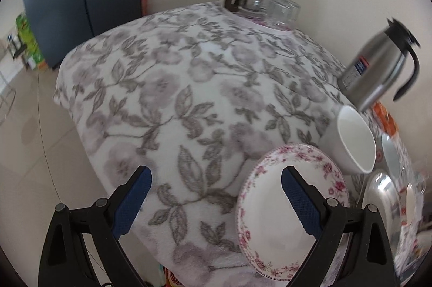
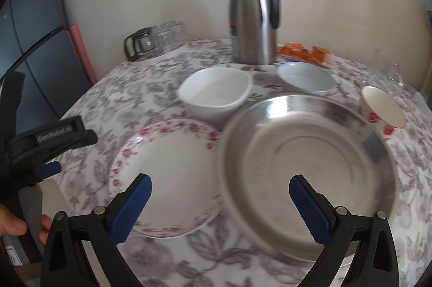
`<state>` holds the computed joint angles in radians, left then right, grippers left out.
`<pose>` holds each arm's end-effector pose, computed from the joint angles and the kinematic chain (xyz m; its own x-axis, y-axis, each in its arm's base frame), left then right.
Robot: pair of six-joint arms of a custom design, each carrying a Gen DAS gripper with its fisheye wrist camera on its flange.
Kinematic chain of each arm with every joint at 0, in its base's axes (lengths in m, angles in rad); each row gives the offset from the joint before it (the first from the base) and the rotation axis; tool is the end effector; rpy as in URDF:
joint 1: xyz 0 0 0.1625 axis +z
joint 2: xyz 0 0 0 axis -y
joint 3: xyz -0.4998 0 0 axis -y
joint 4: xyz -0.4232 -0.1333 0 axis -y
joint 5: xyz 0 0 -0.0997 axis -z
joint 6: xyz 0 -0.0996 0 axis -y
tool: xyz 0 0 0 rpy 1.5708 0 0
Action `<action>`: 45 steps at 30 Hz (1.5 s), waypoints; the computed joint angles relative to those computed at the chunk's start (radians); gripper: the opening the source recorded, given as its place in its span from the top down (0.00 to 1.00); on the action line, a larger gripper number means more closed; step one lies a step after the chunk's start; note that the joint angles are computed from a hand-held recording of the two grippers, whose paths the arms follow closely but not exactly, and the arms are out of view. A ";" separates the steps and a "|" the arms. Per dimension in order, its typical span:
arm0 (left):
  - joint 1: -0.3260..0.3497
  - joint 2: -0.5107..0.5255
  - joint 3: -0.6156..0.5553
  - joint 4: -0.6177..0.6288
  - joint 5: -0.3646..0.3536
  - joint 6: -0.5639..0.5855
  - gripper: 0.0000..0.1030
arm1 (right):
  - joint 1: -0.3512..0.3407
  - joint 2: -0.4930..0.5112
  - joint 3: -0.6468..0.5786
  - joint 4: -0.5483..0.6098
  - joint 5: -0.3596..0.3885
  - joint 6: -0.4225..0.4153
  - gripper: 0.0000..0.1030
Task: Organize plates and bowls
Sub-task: 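Move both tools to the rim of the pink-rose white plate, then close both tools on the pink-rose plate rim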
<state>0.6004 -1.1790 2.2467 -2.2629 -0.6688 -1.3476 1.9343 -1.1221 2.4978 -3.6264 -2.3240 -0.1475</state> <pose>-0.2642 -0.4372 0.1596 -0.7735 -0.3633 -0.5193 0.0599 0.7738 -0.6306 0.2110 -0.3713 0.2038 -0.7850 0.0342 0.6185 -0.3962 0.7399 -0.5437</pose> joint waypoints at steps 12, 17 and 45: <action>0.052 -0.047 0.038 -0.041 -0.066 -0.008 0.06 | 0.052 0.091 -0.022 -0.027 0.055 -0.002 0.00; 0.068 -0.050 0.049 -0.068 -0.088 0.009 0.06 | 0.063 0.103 -0.026 0.007 0.061 0.003 0.02; 0.140 0.065 0.051 -0.437 -0.249 0.300 0.23 | 0.028 0.141 -0.037 0.170 -0.132 0.194 0.39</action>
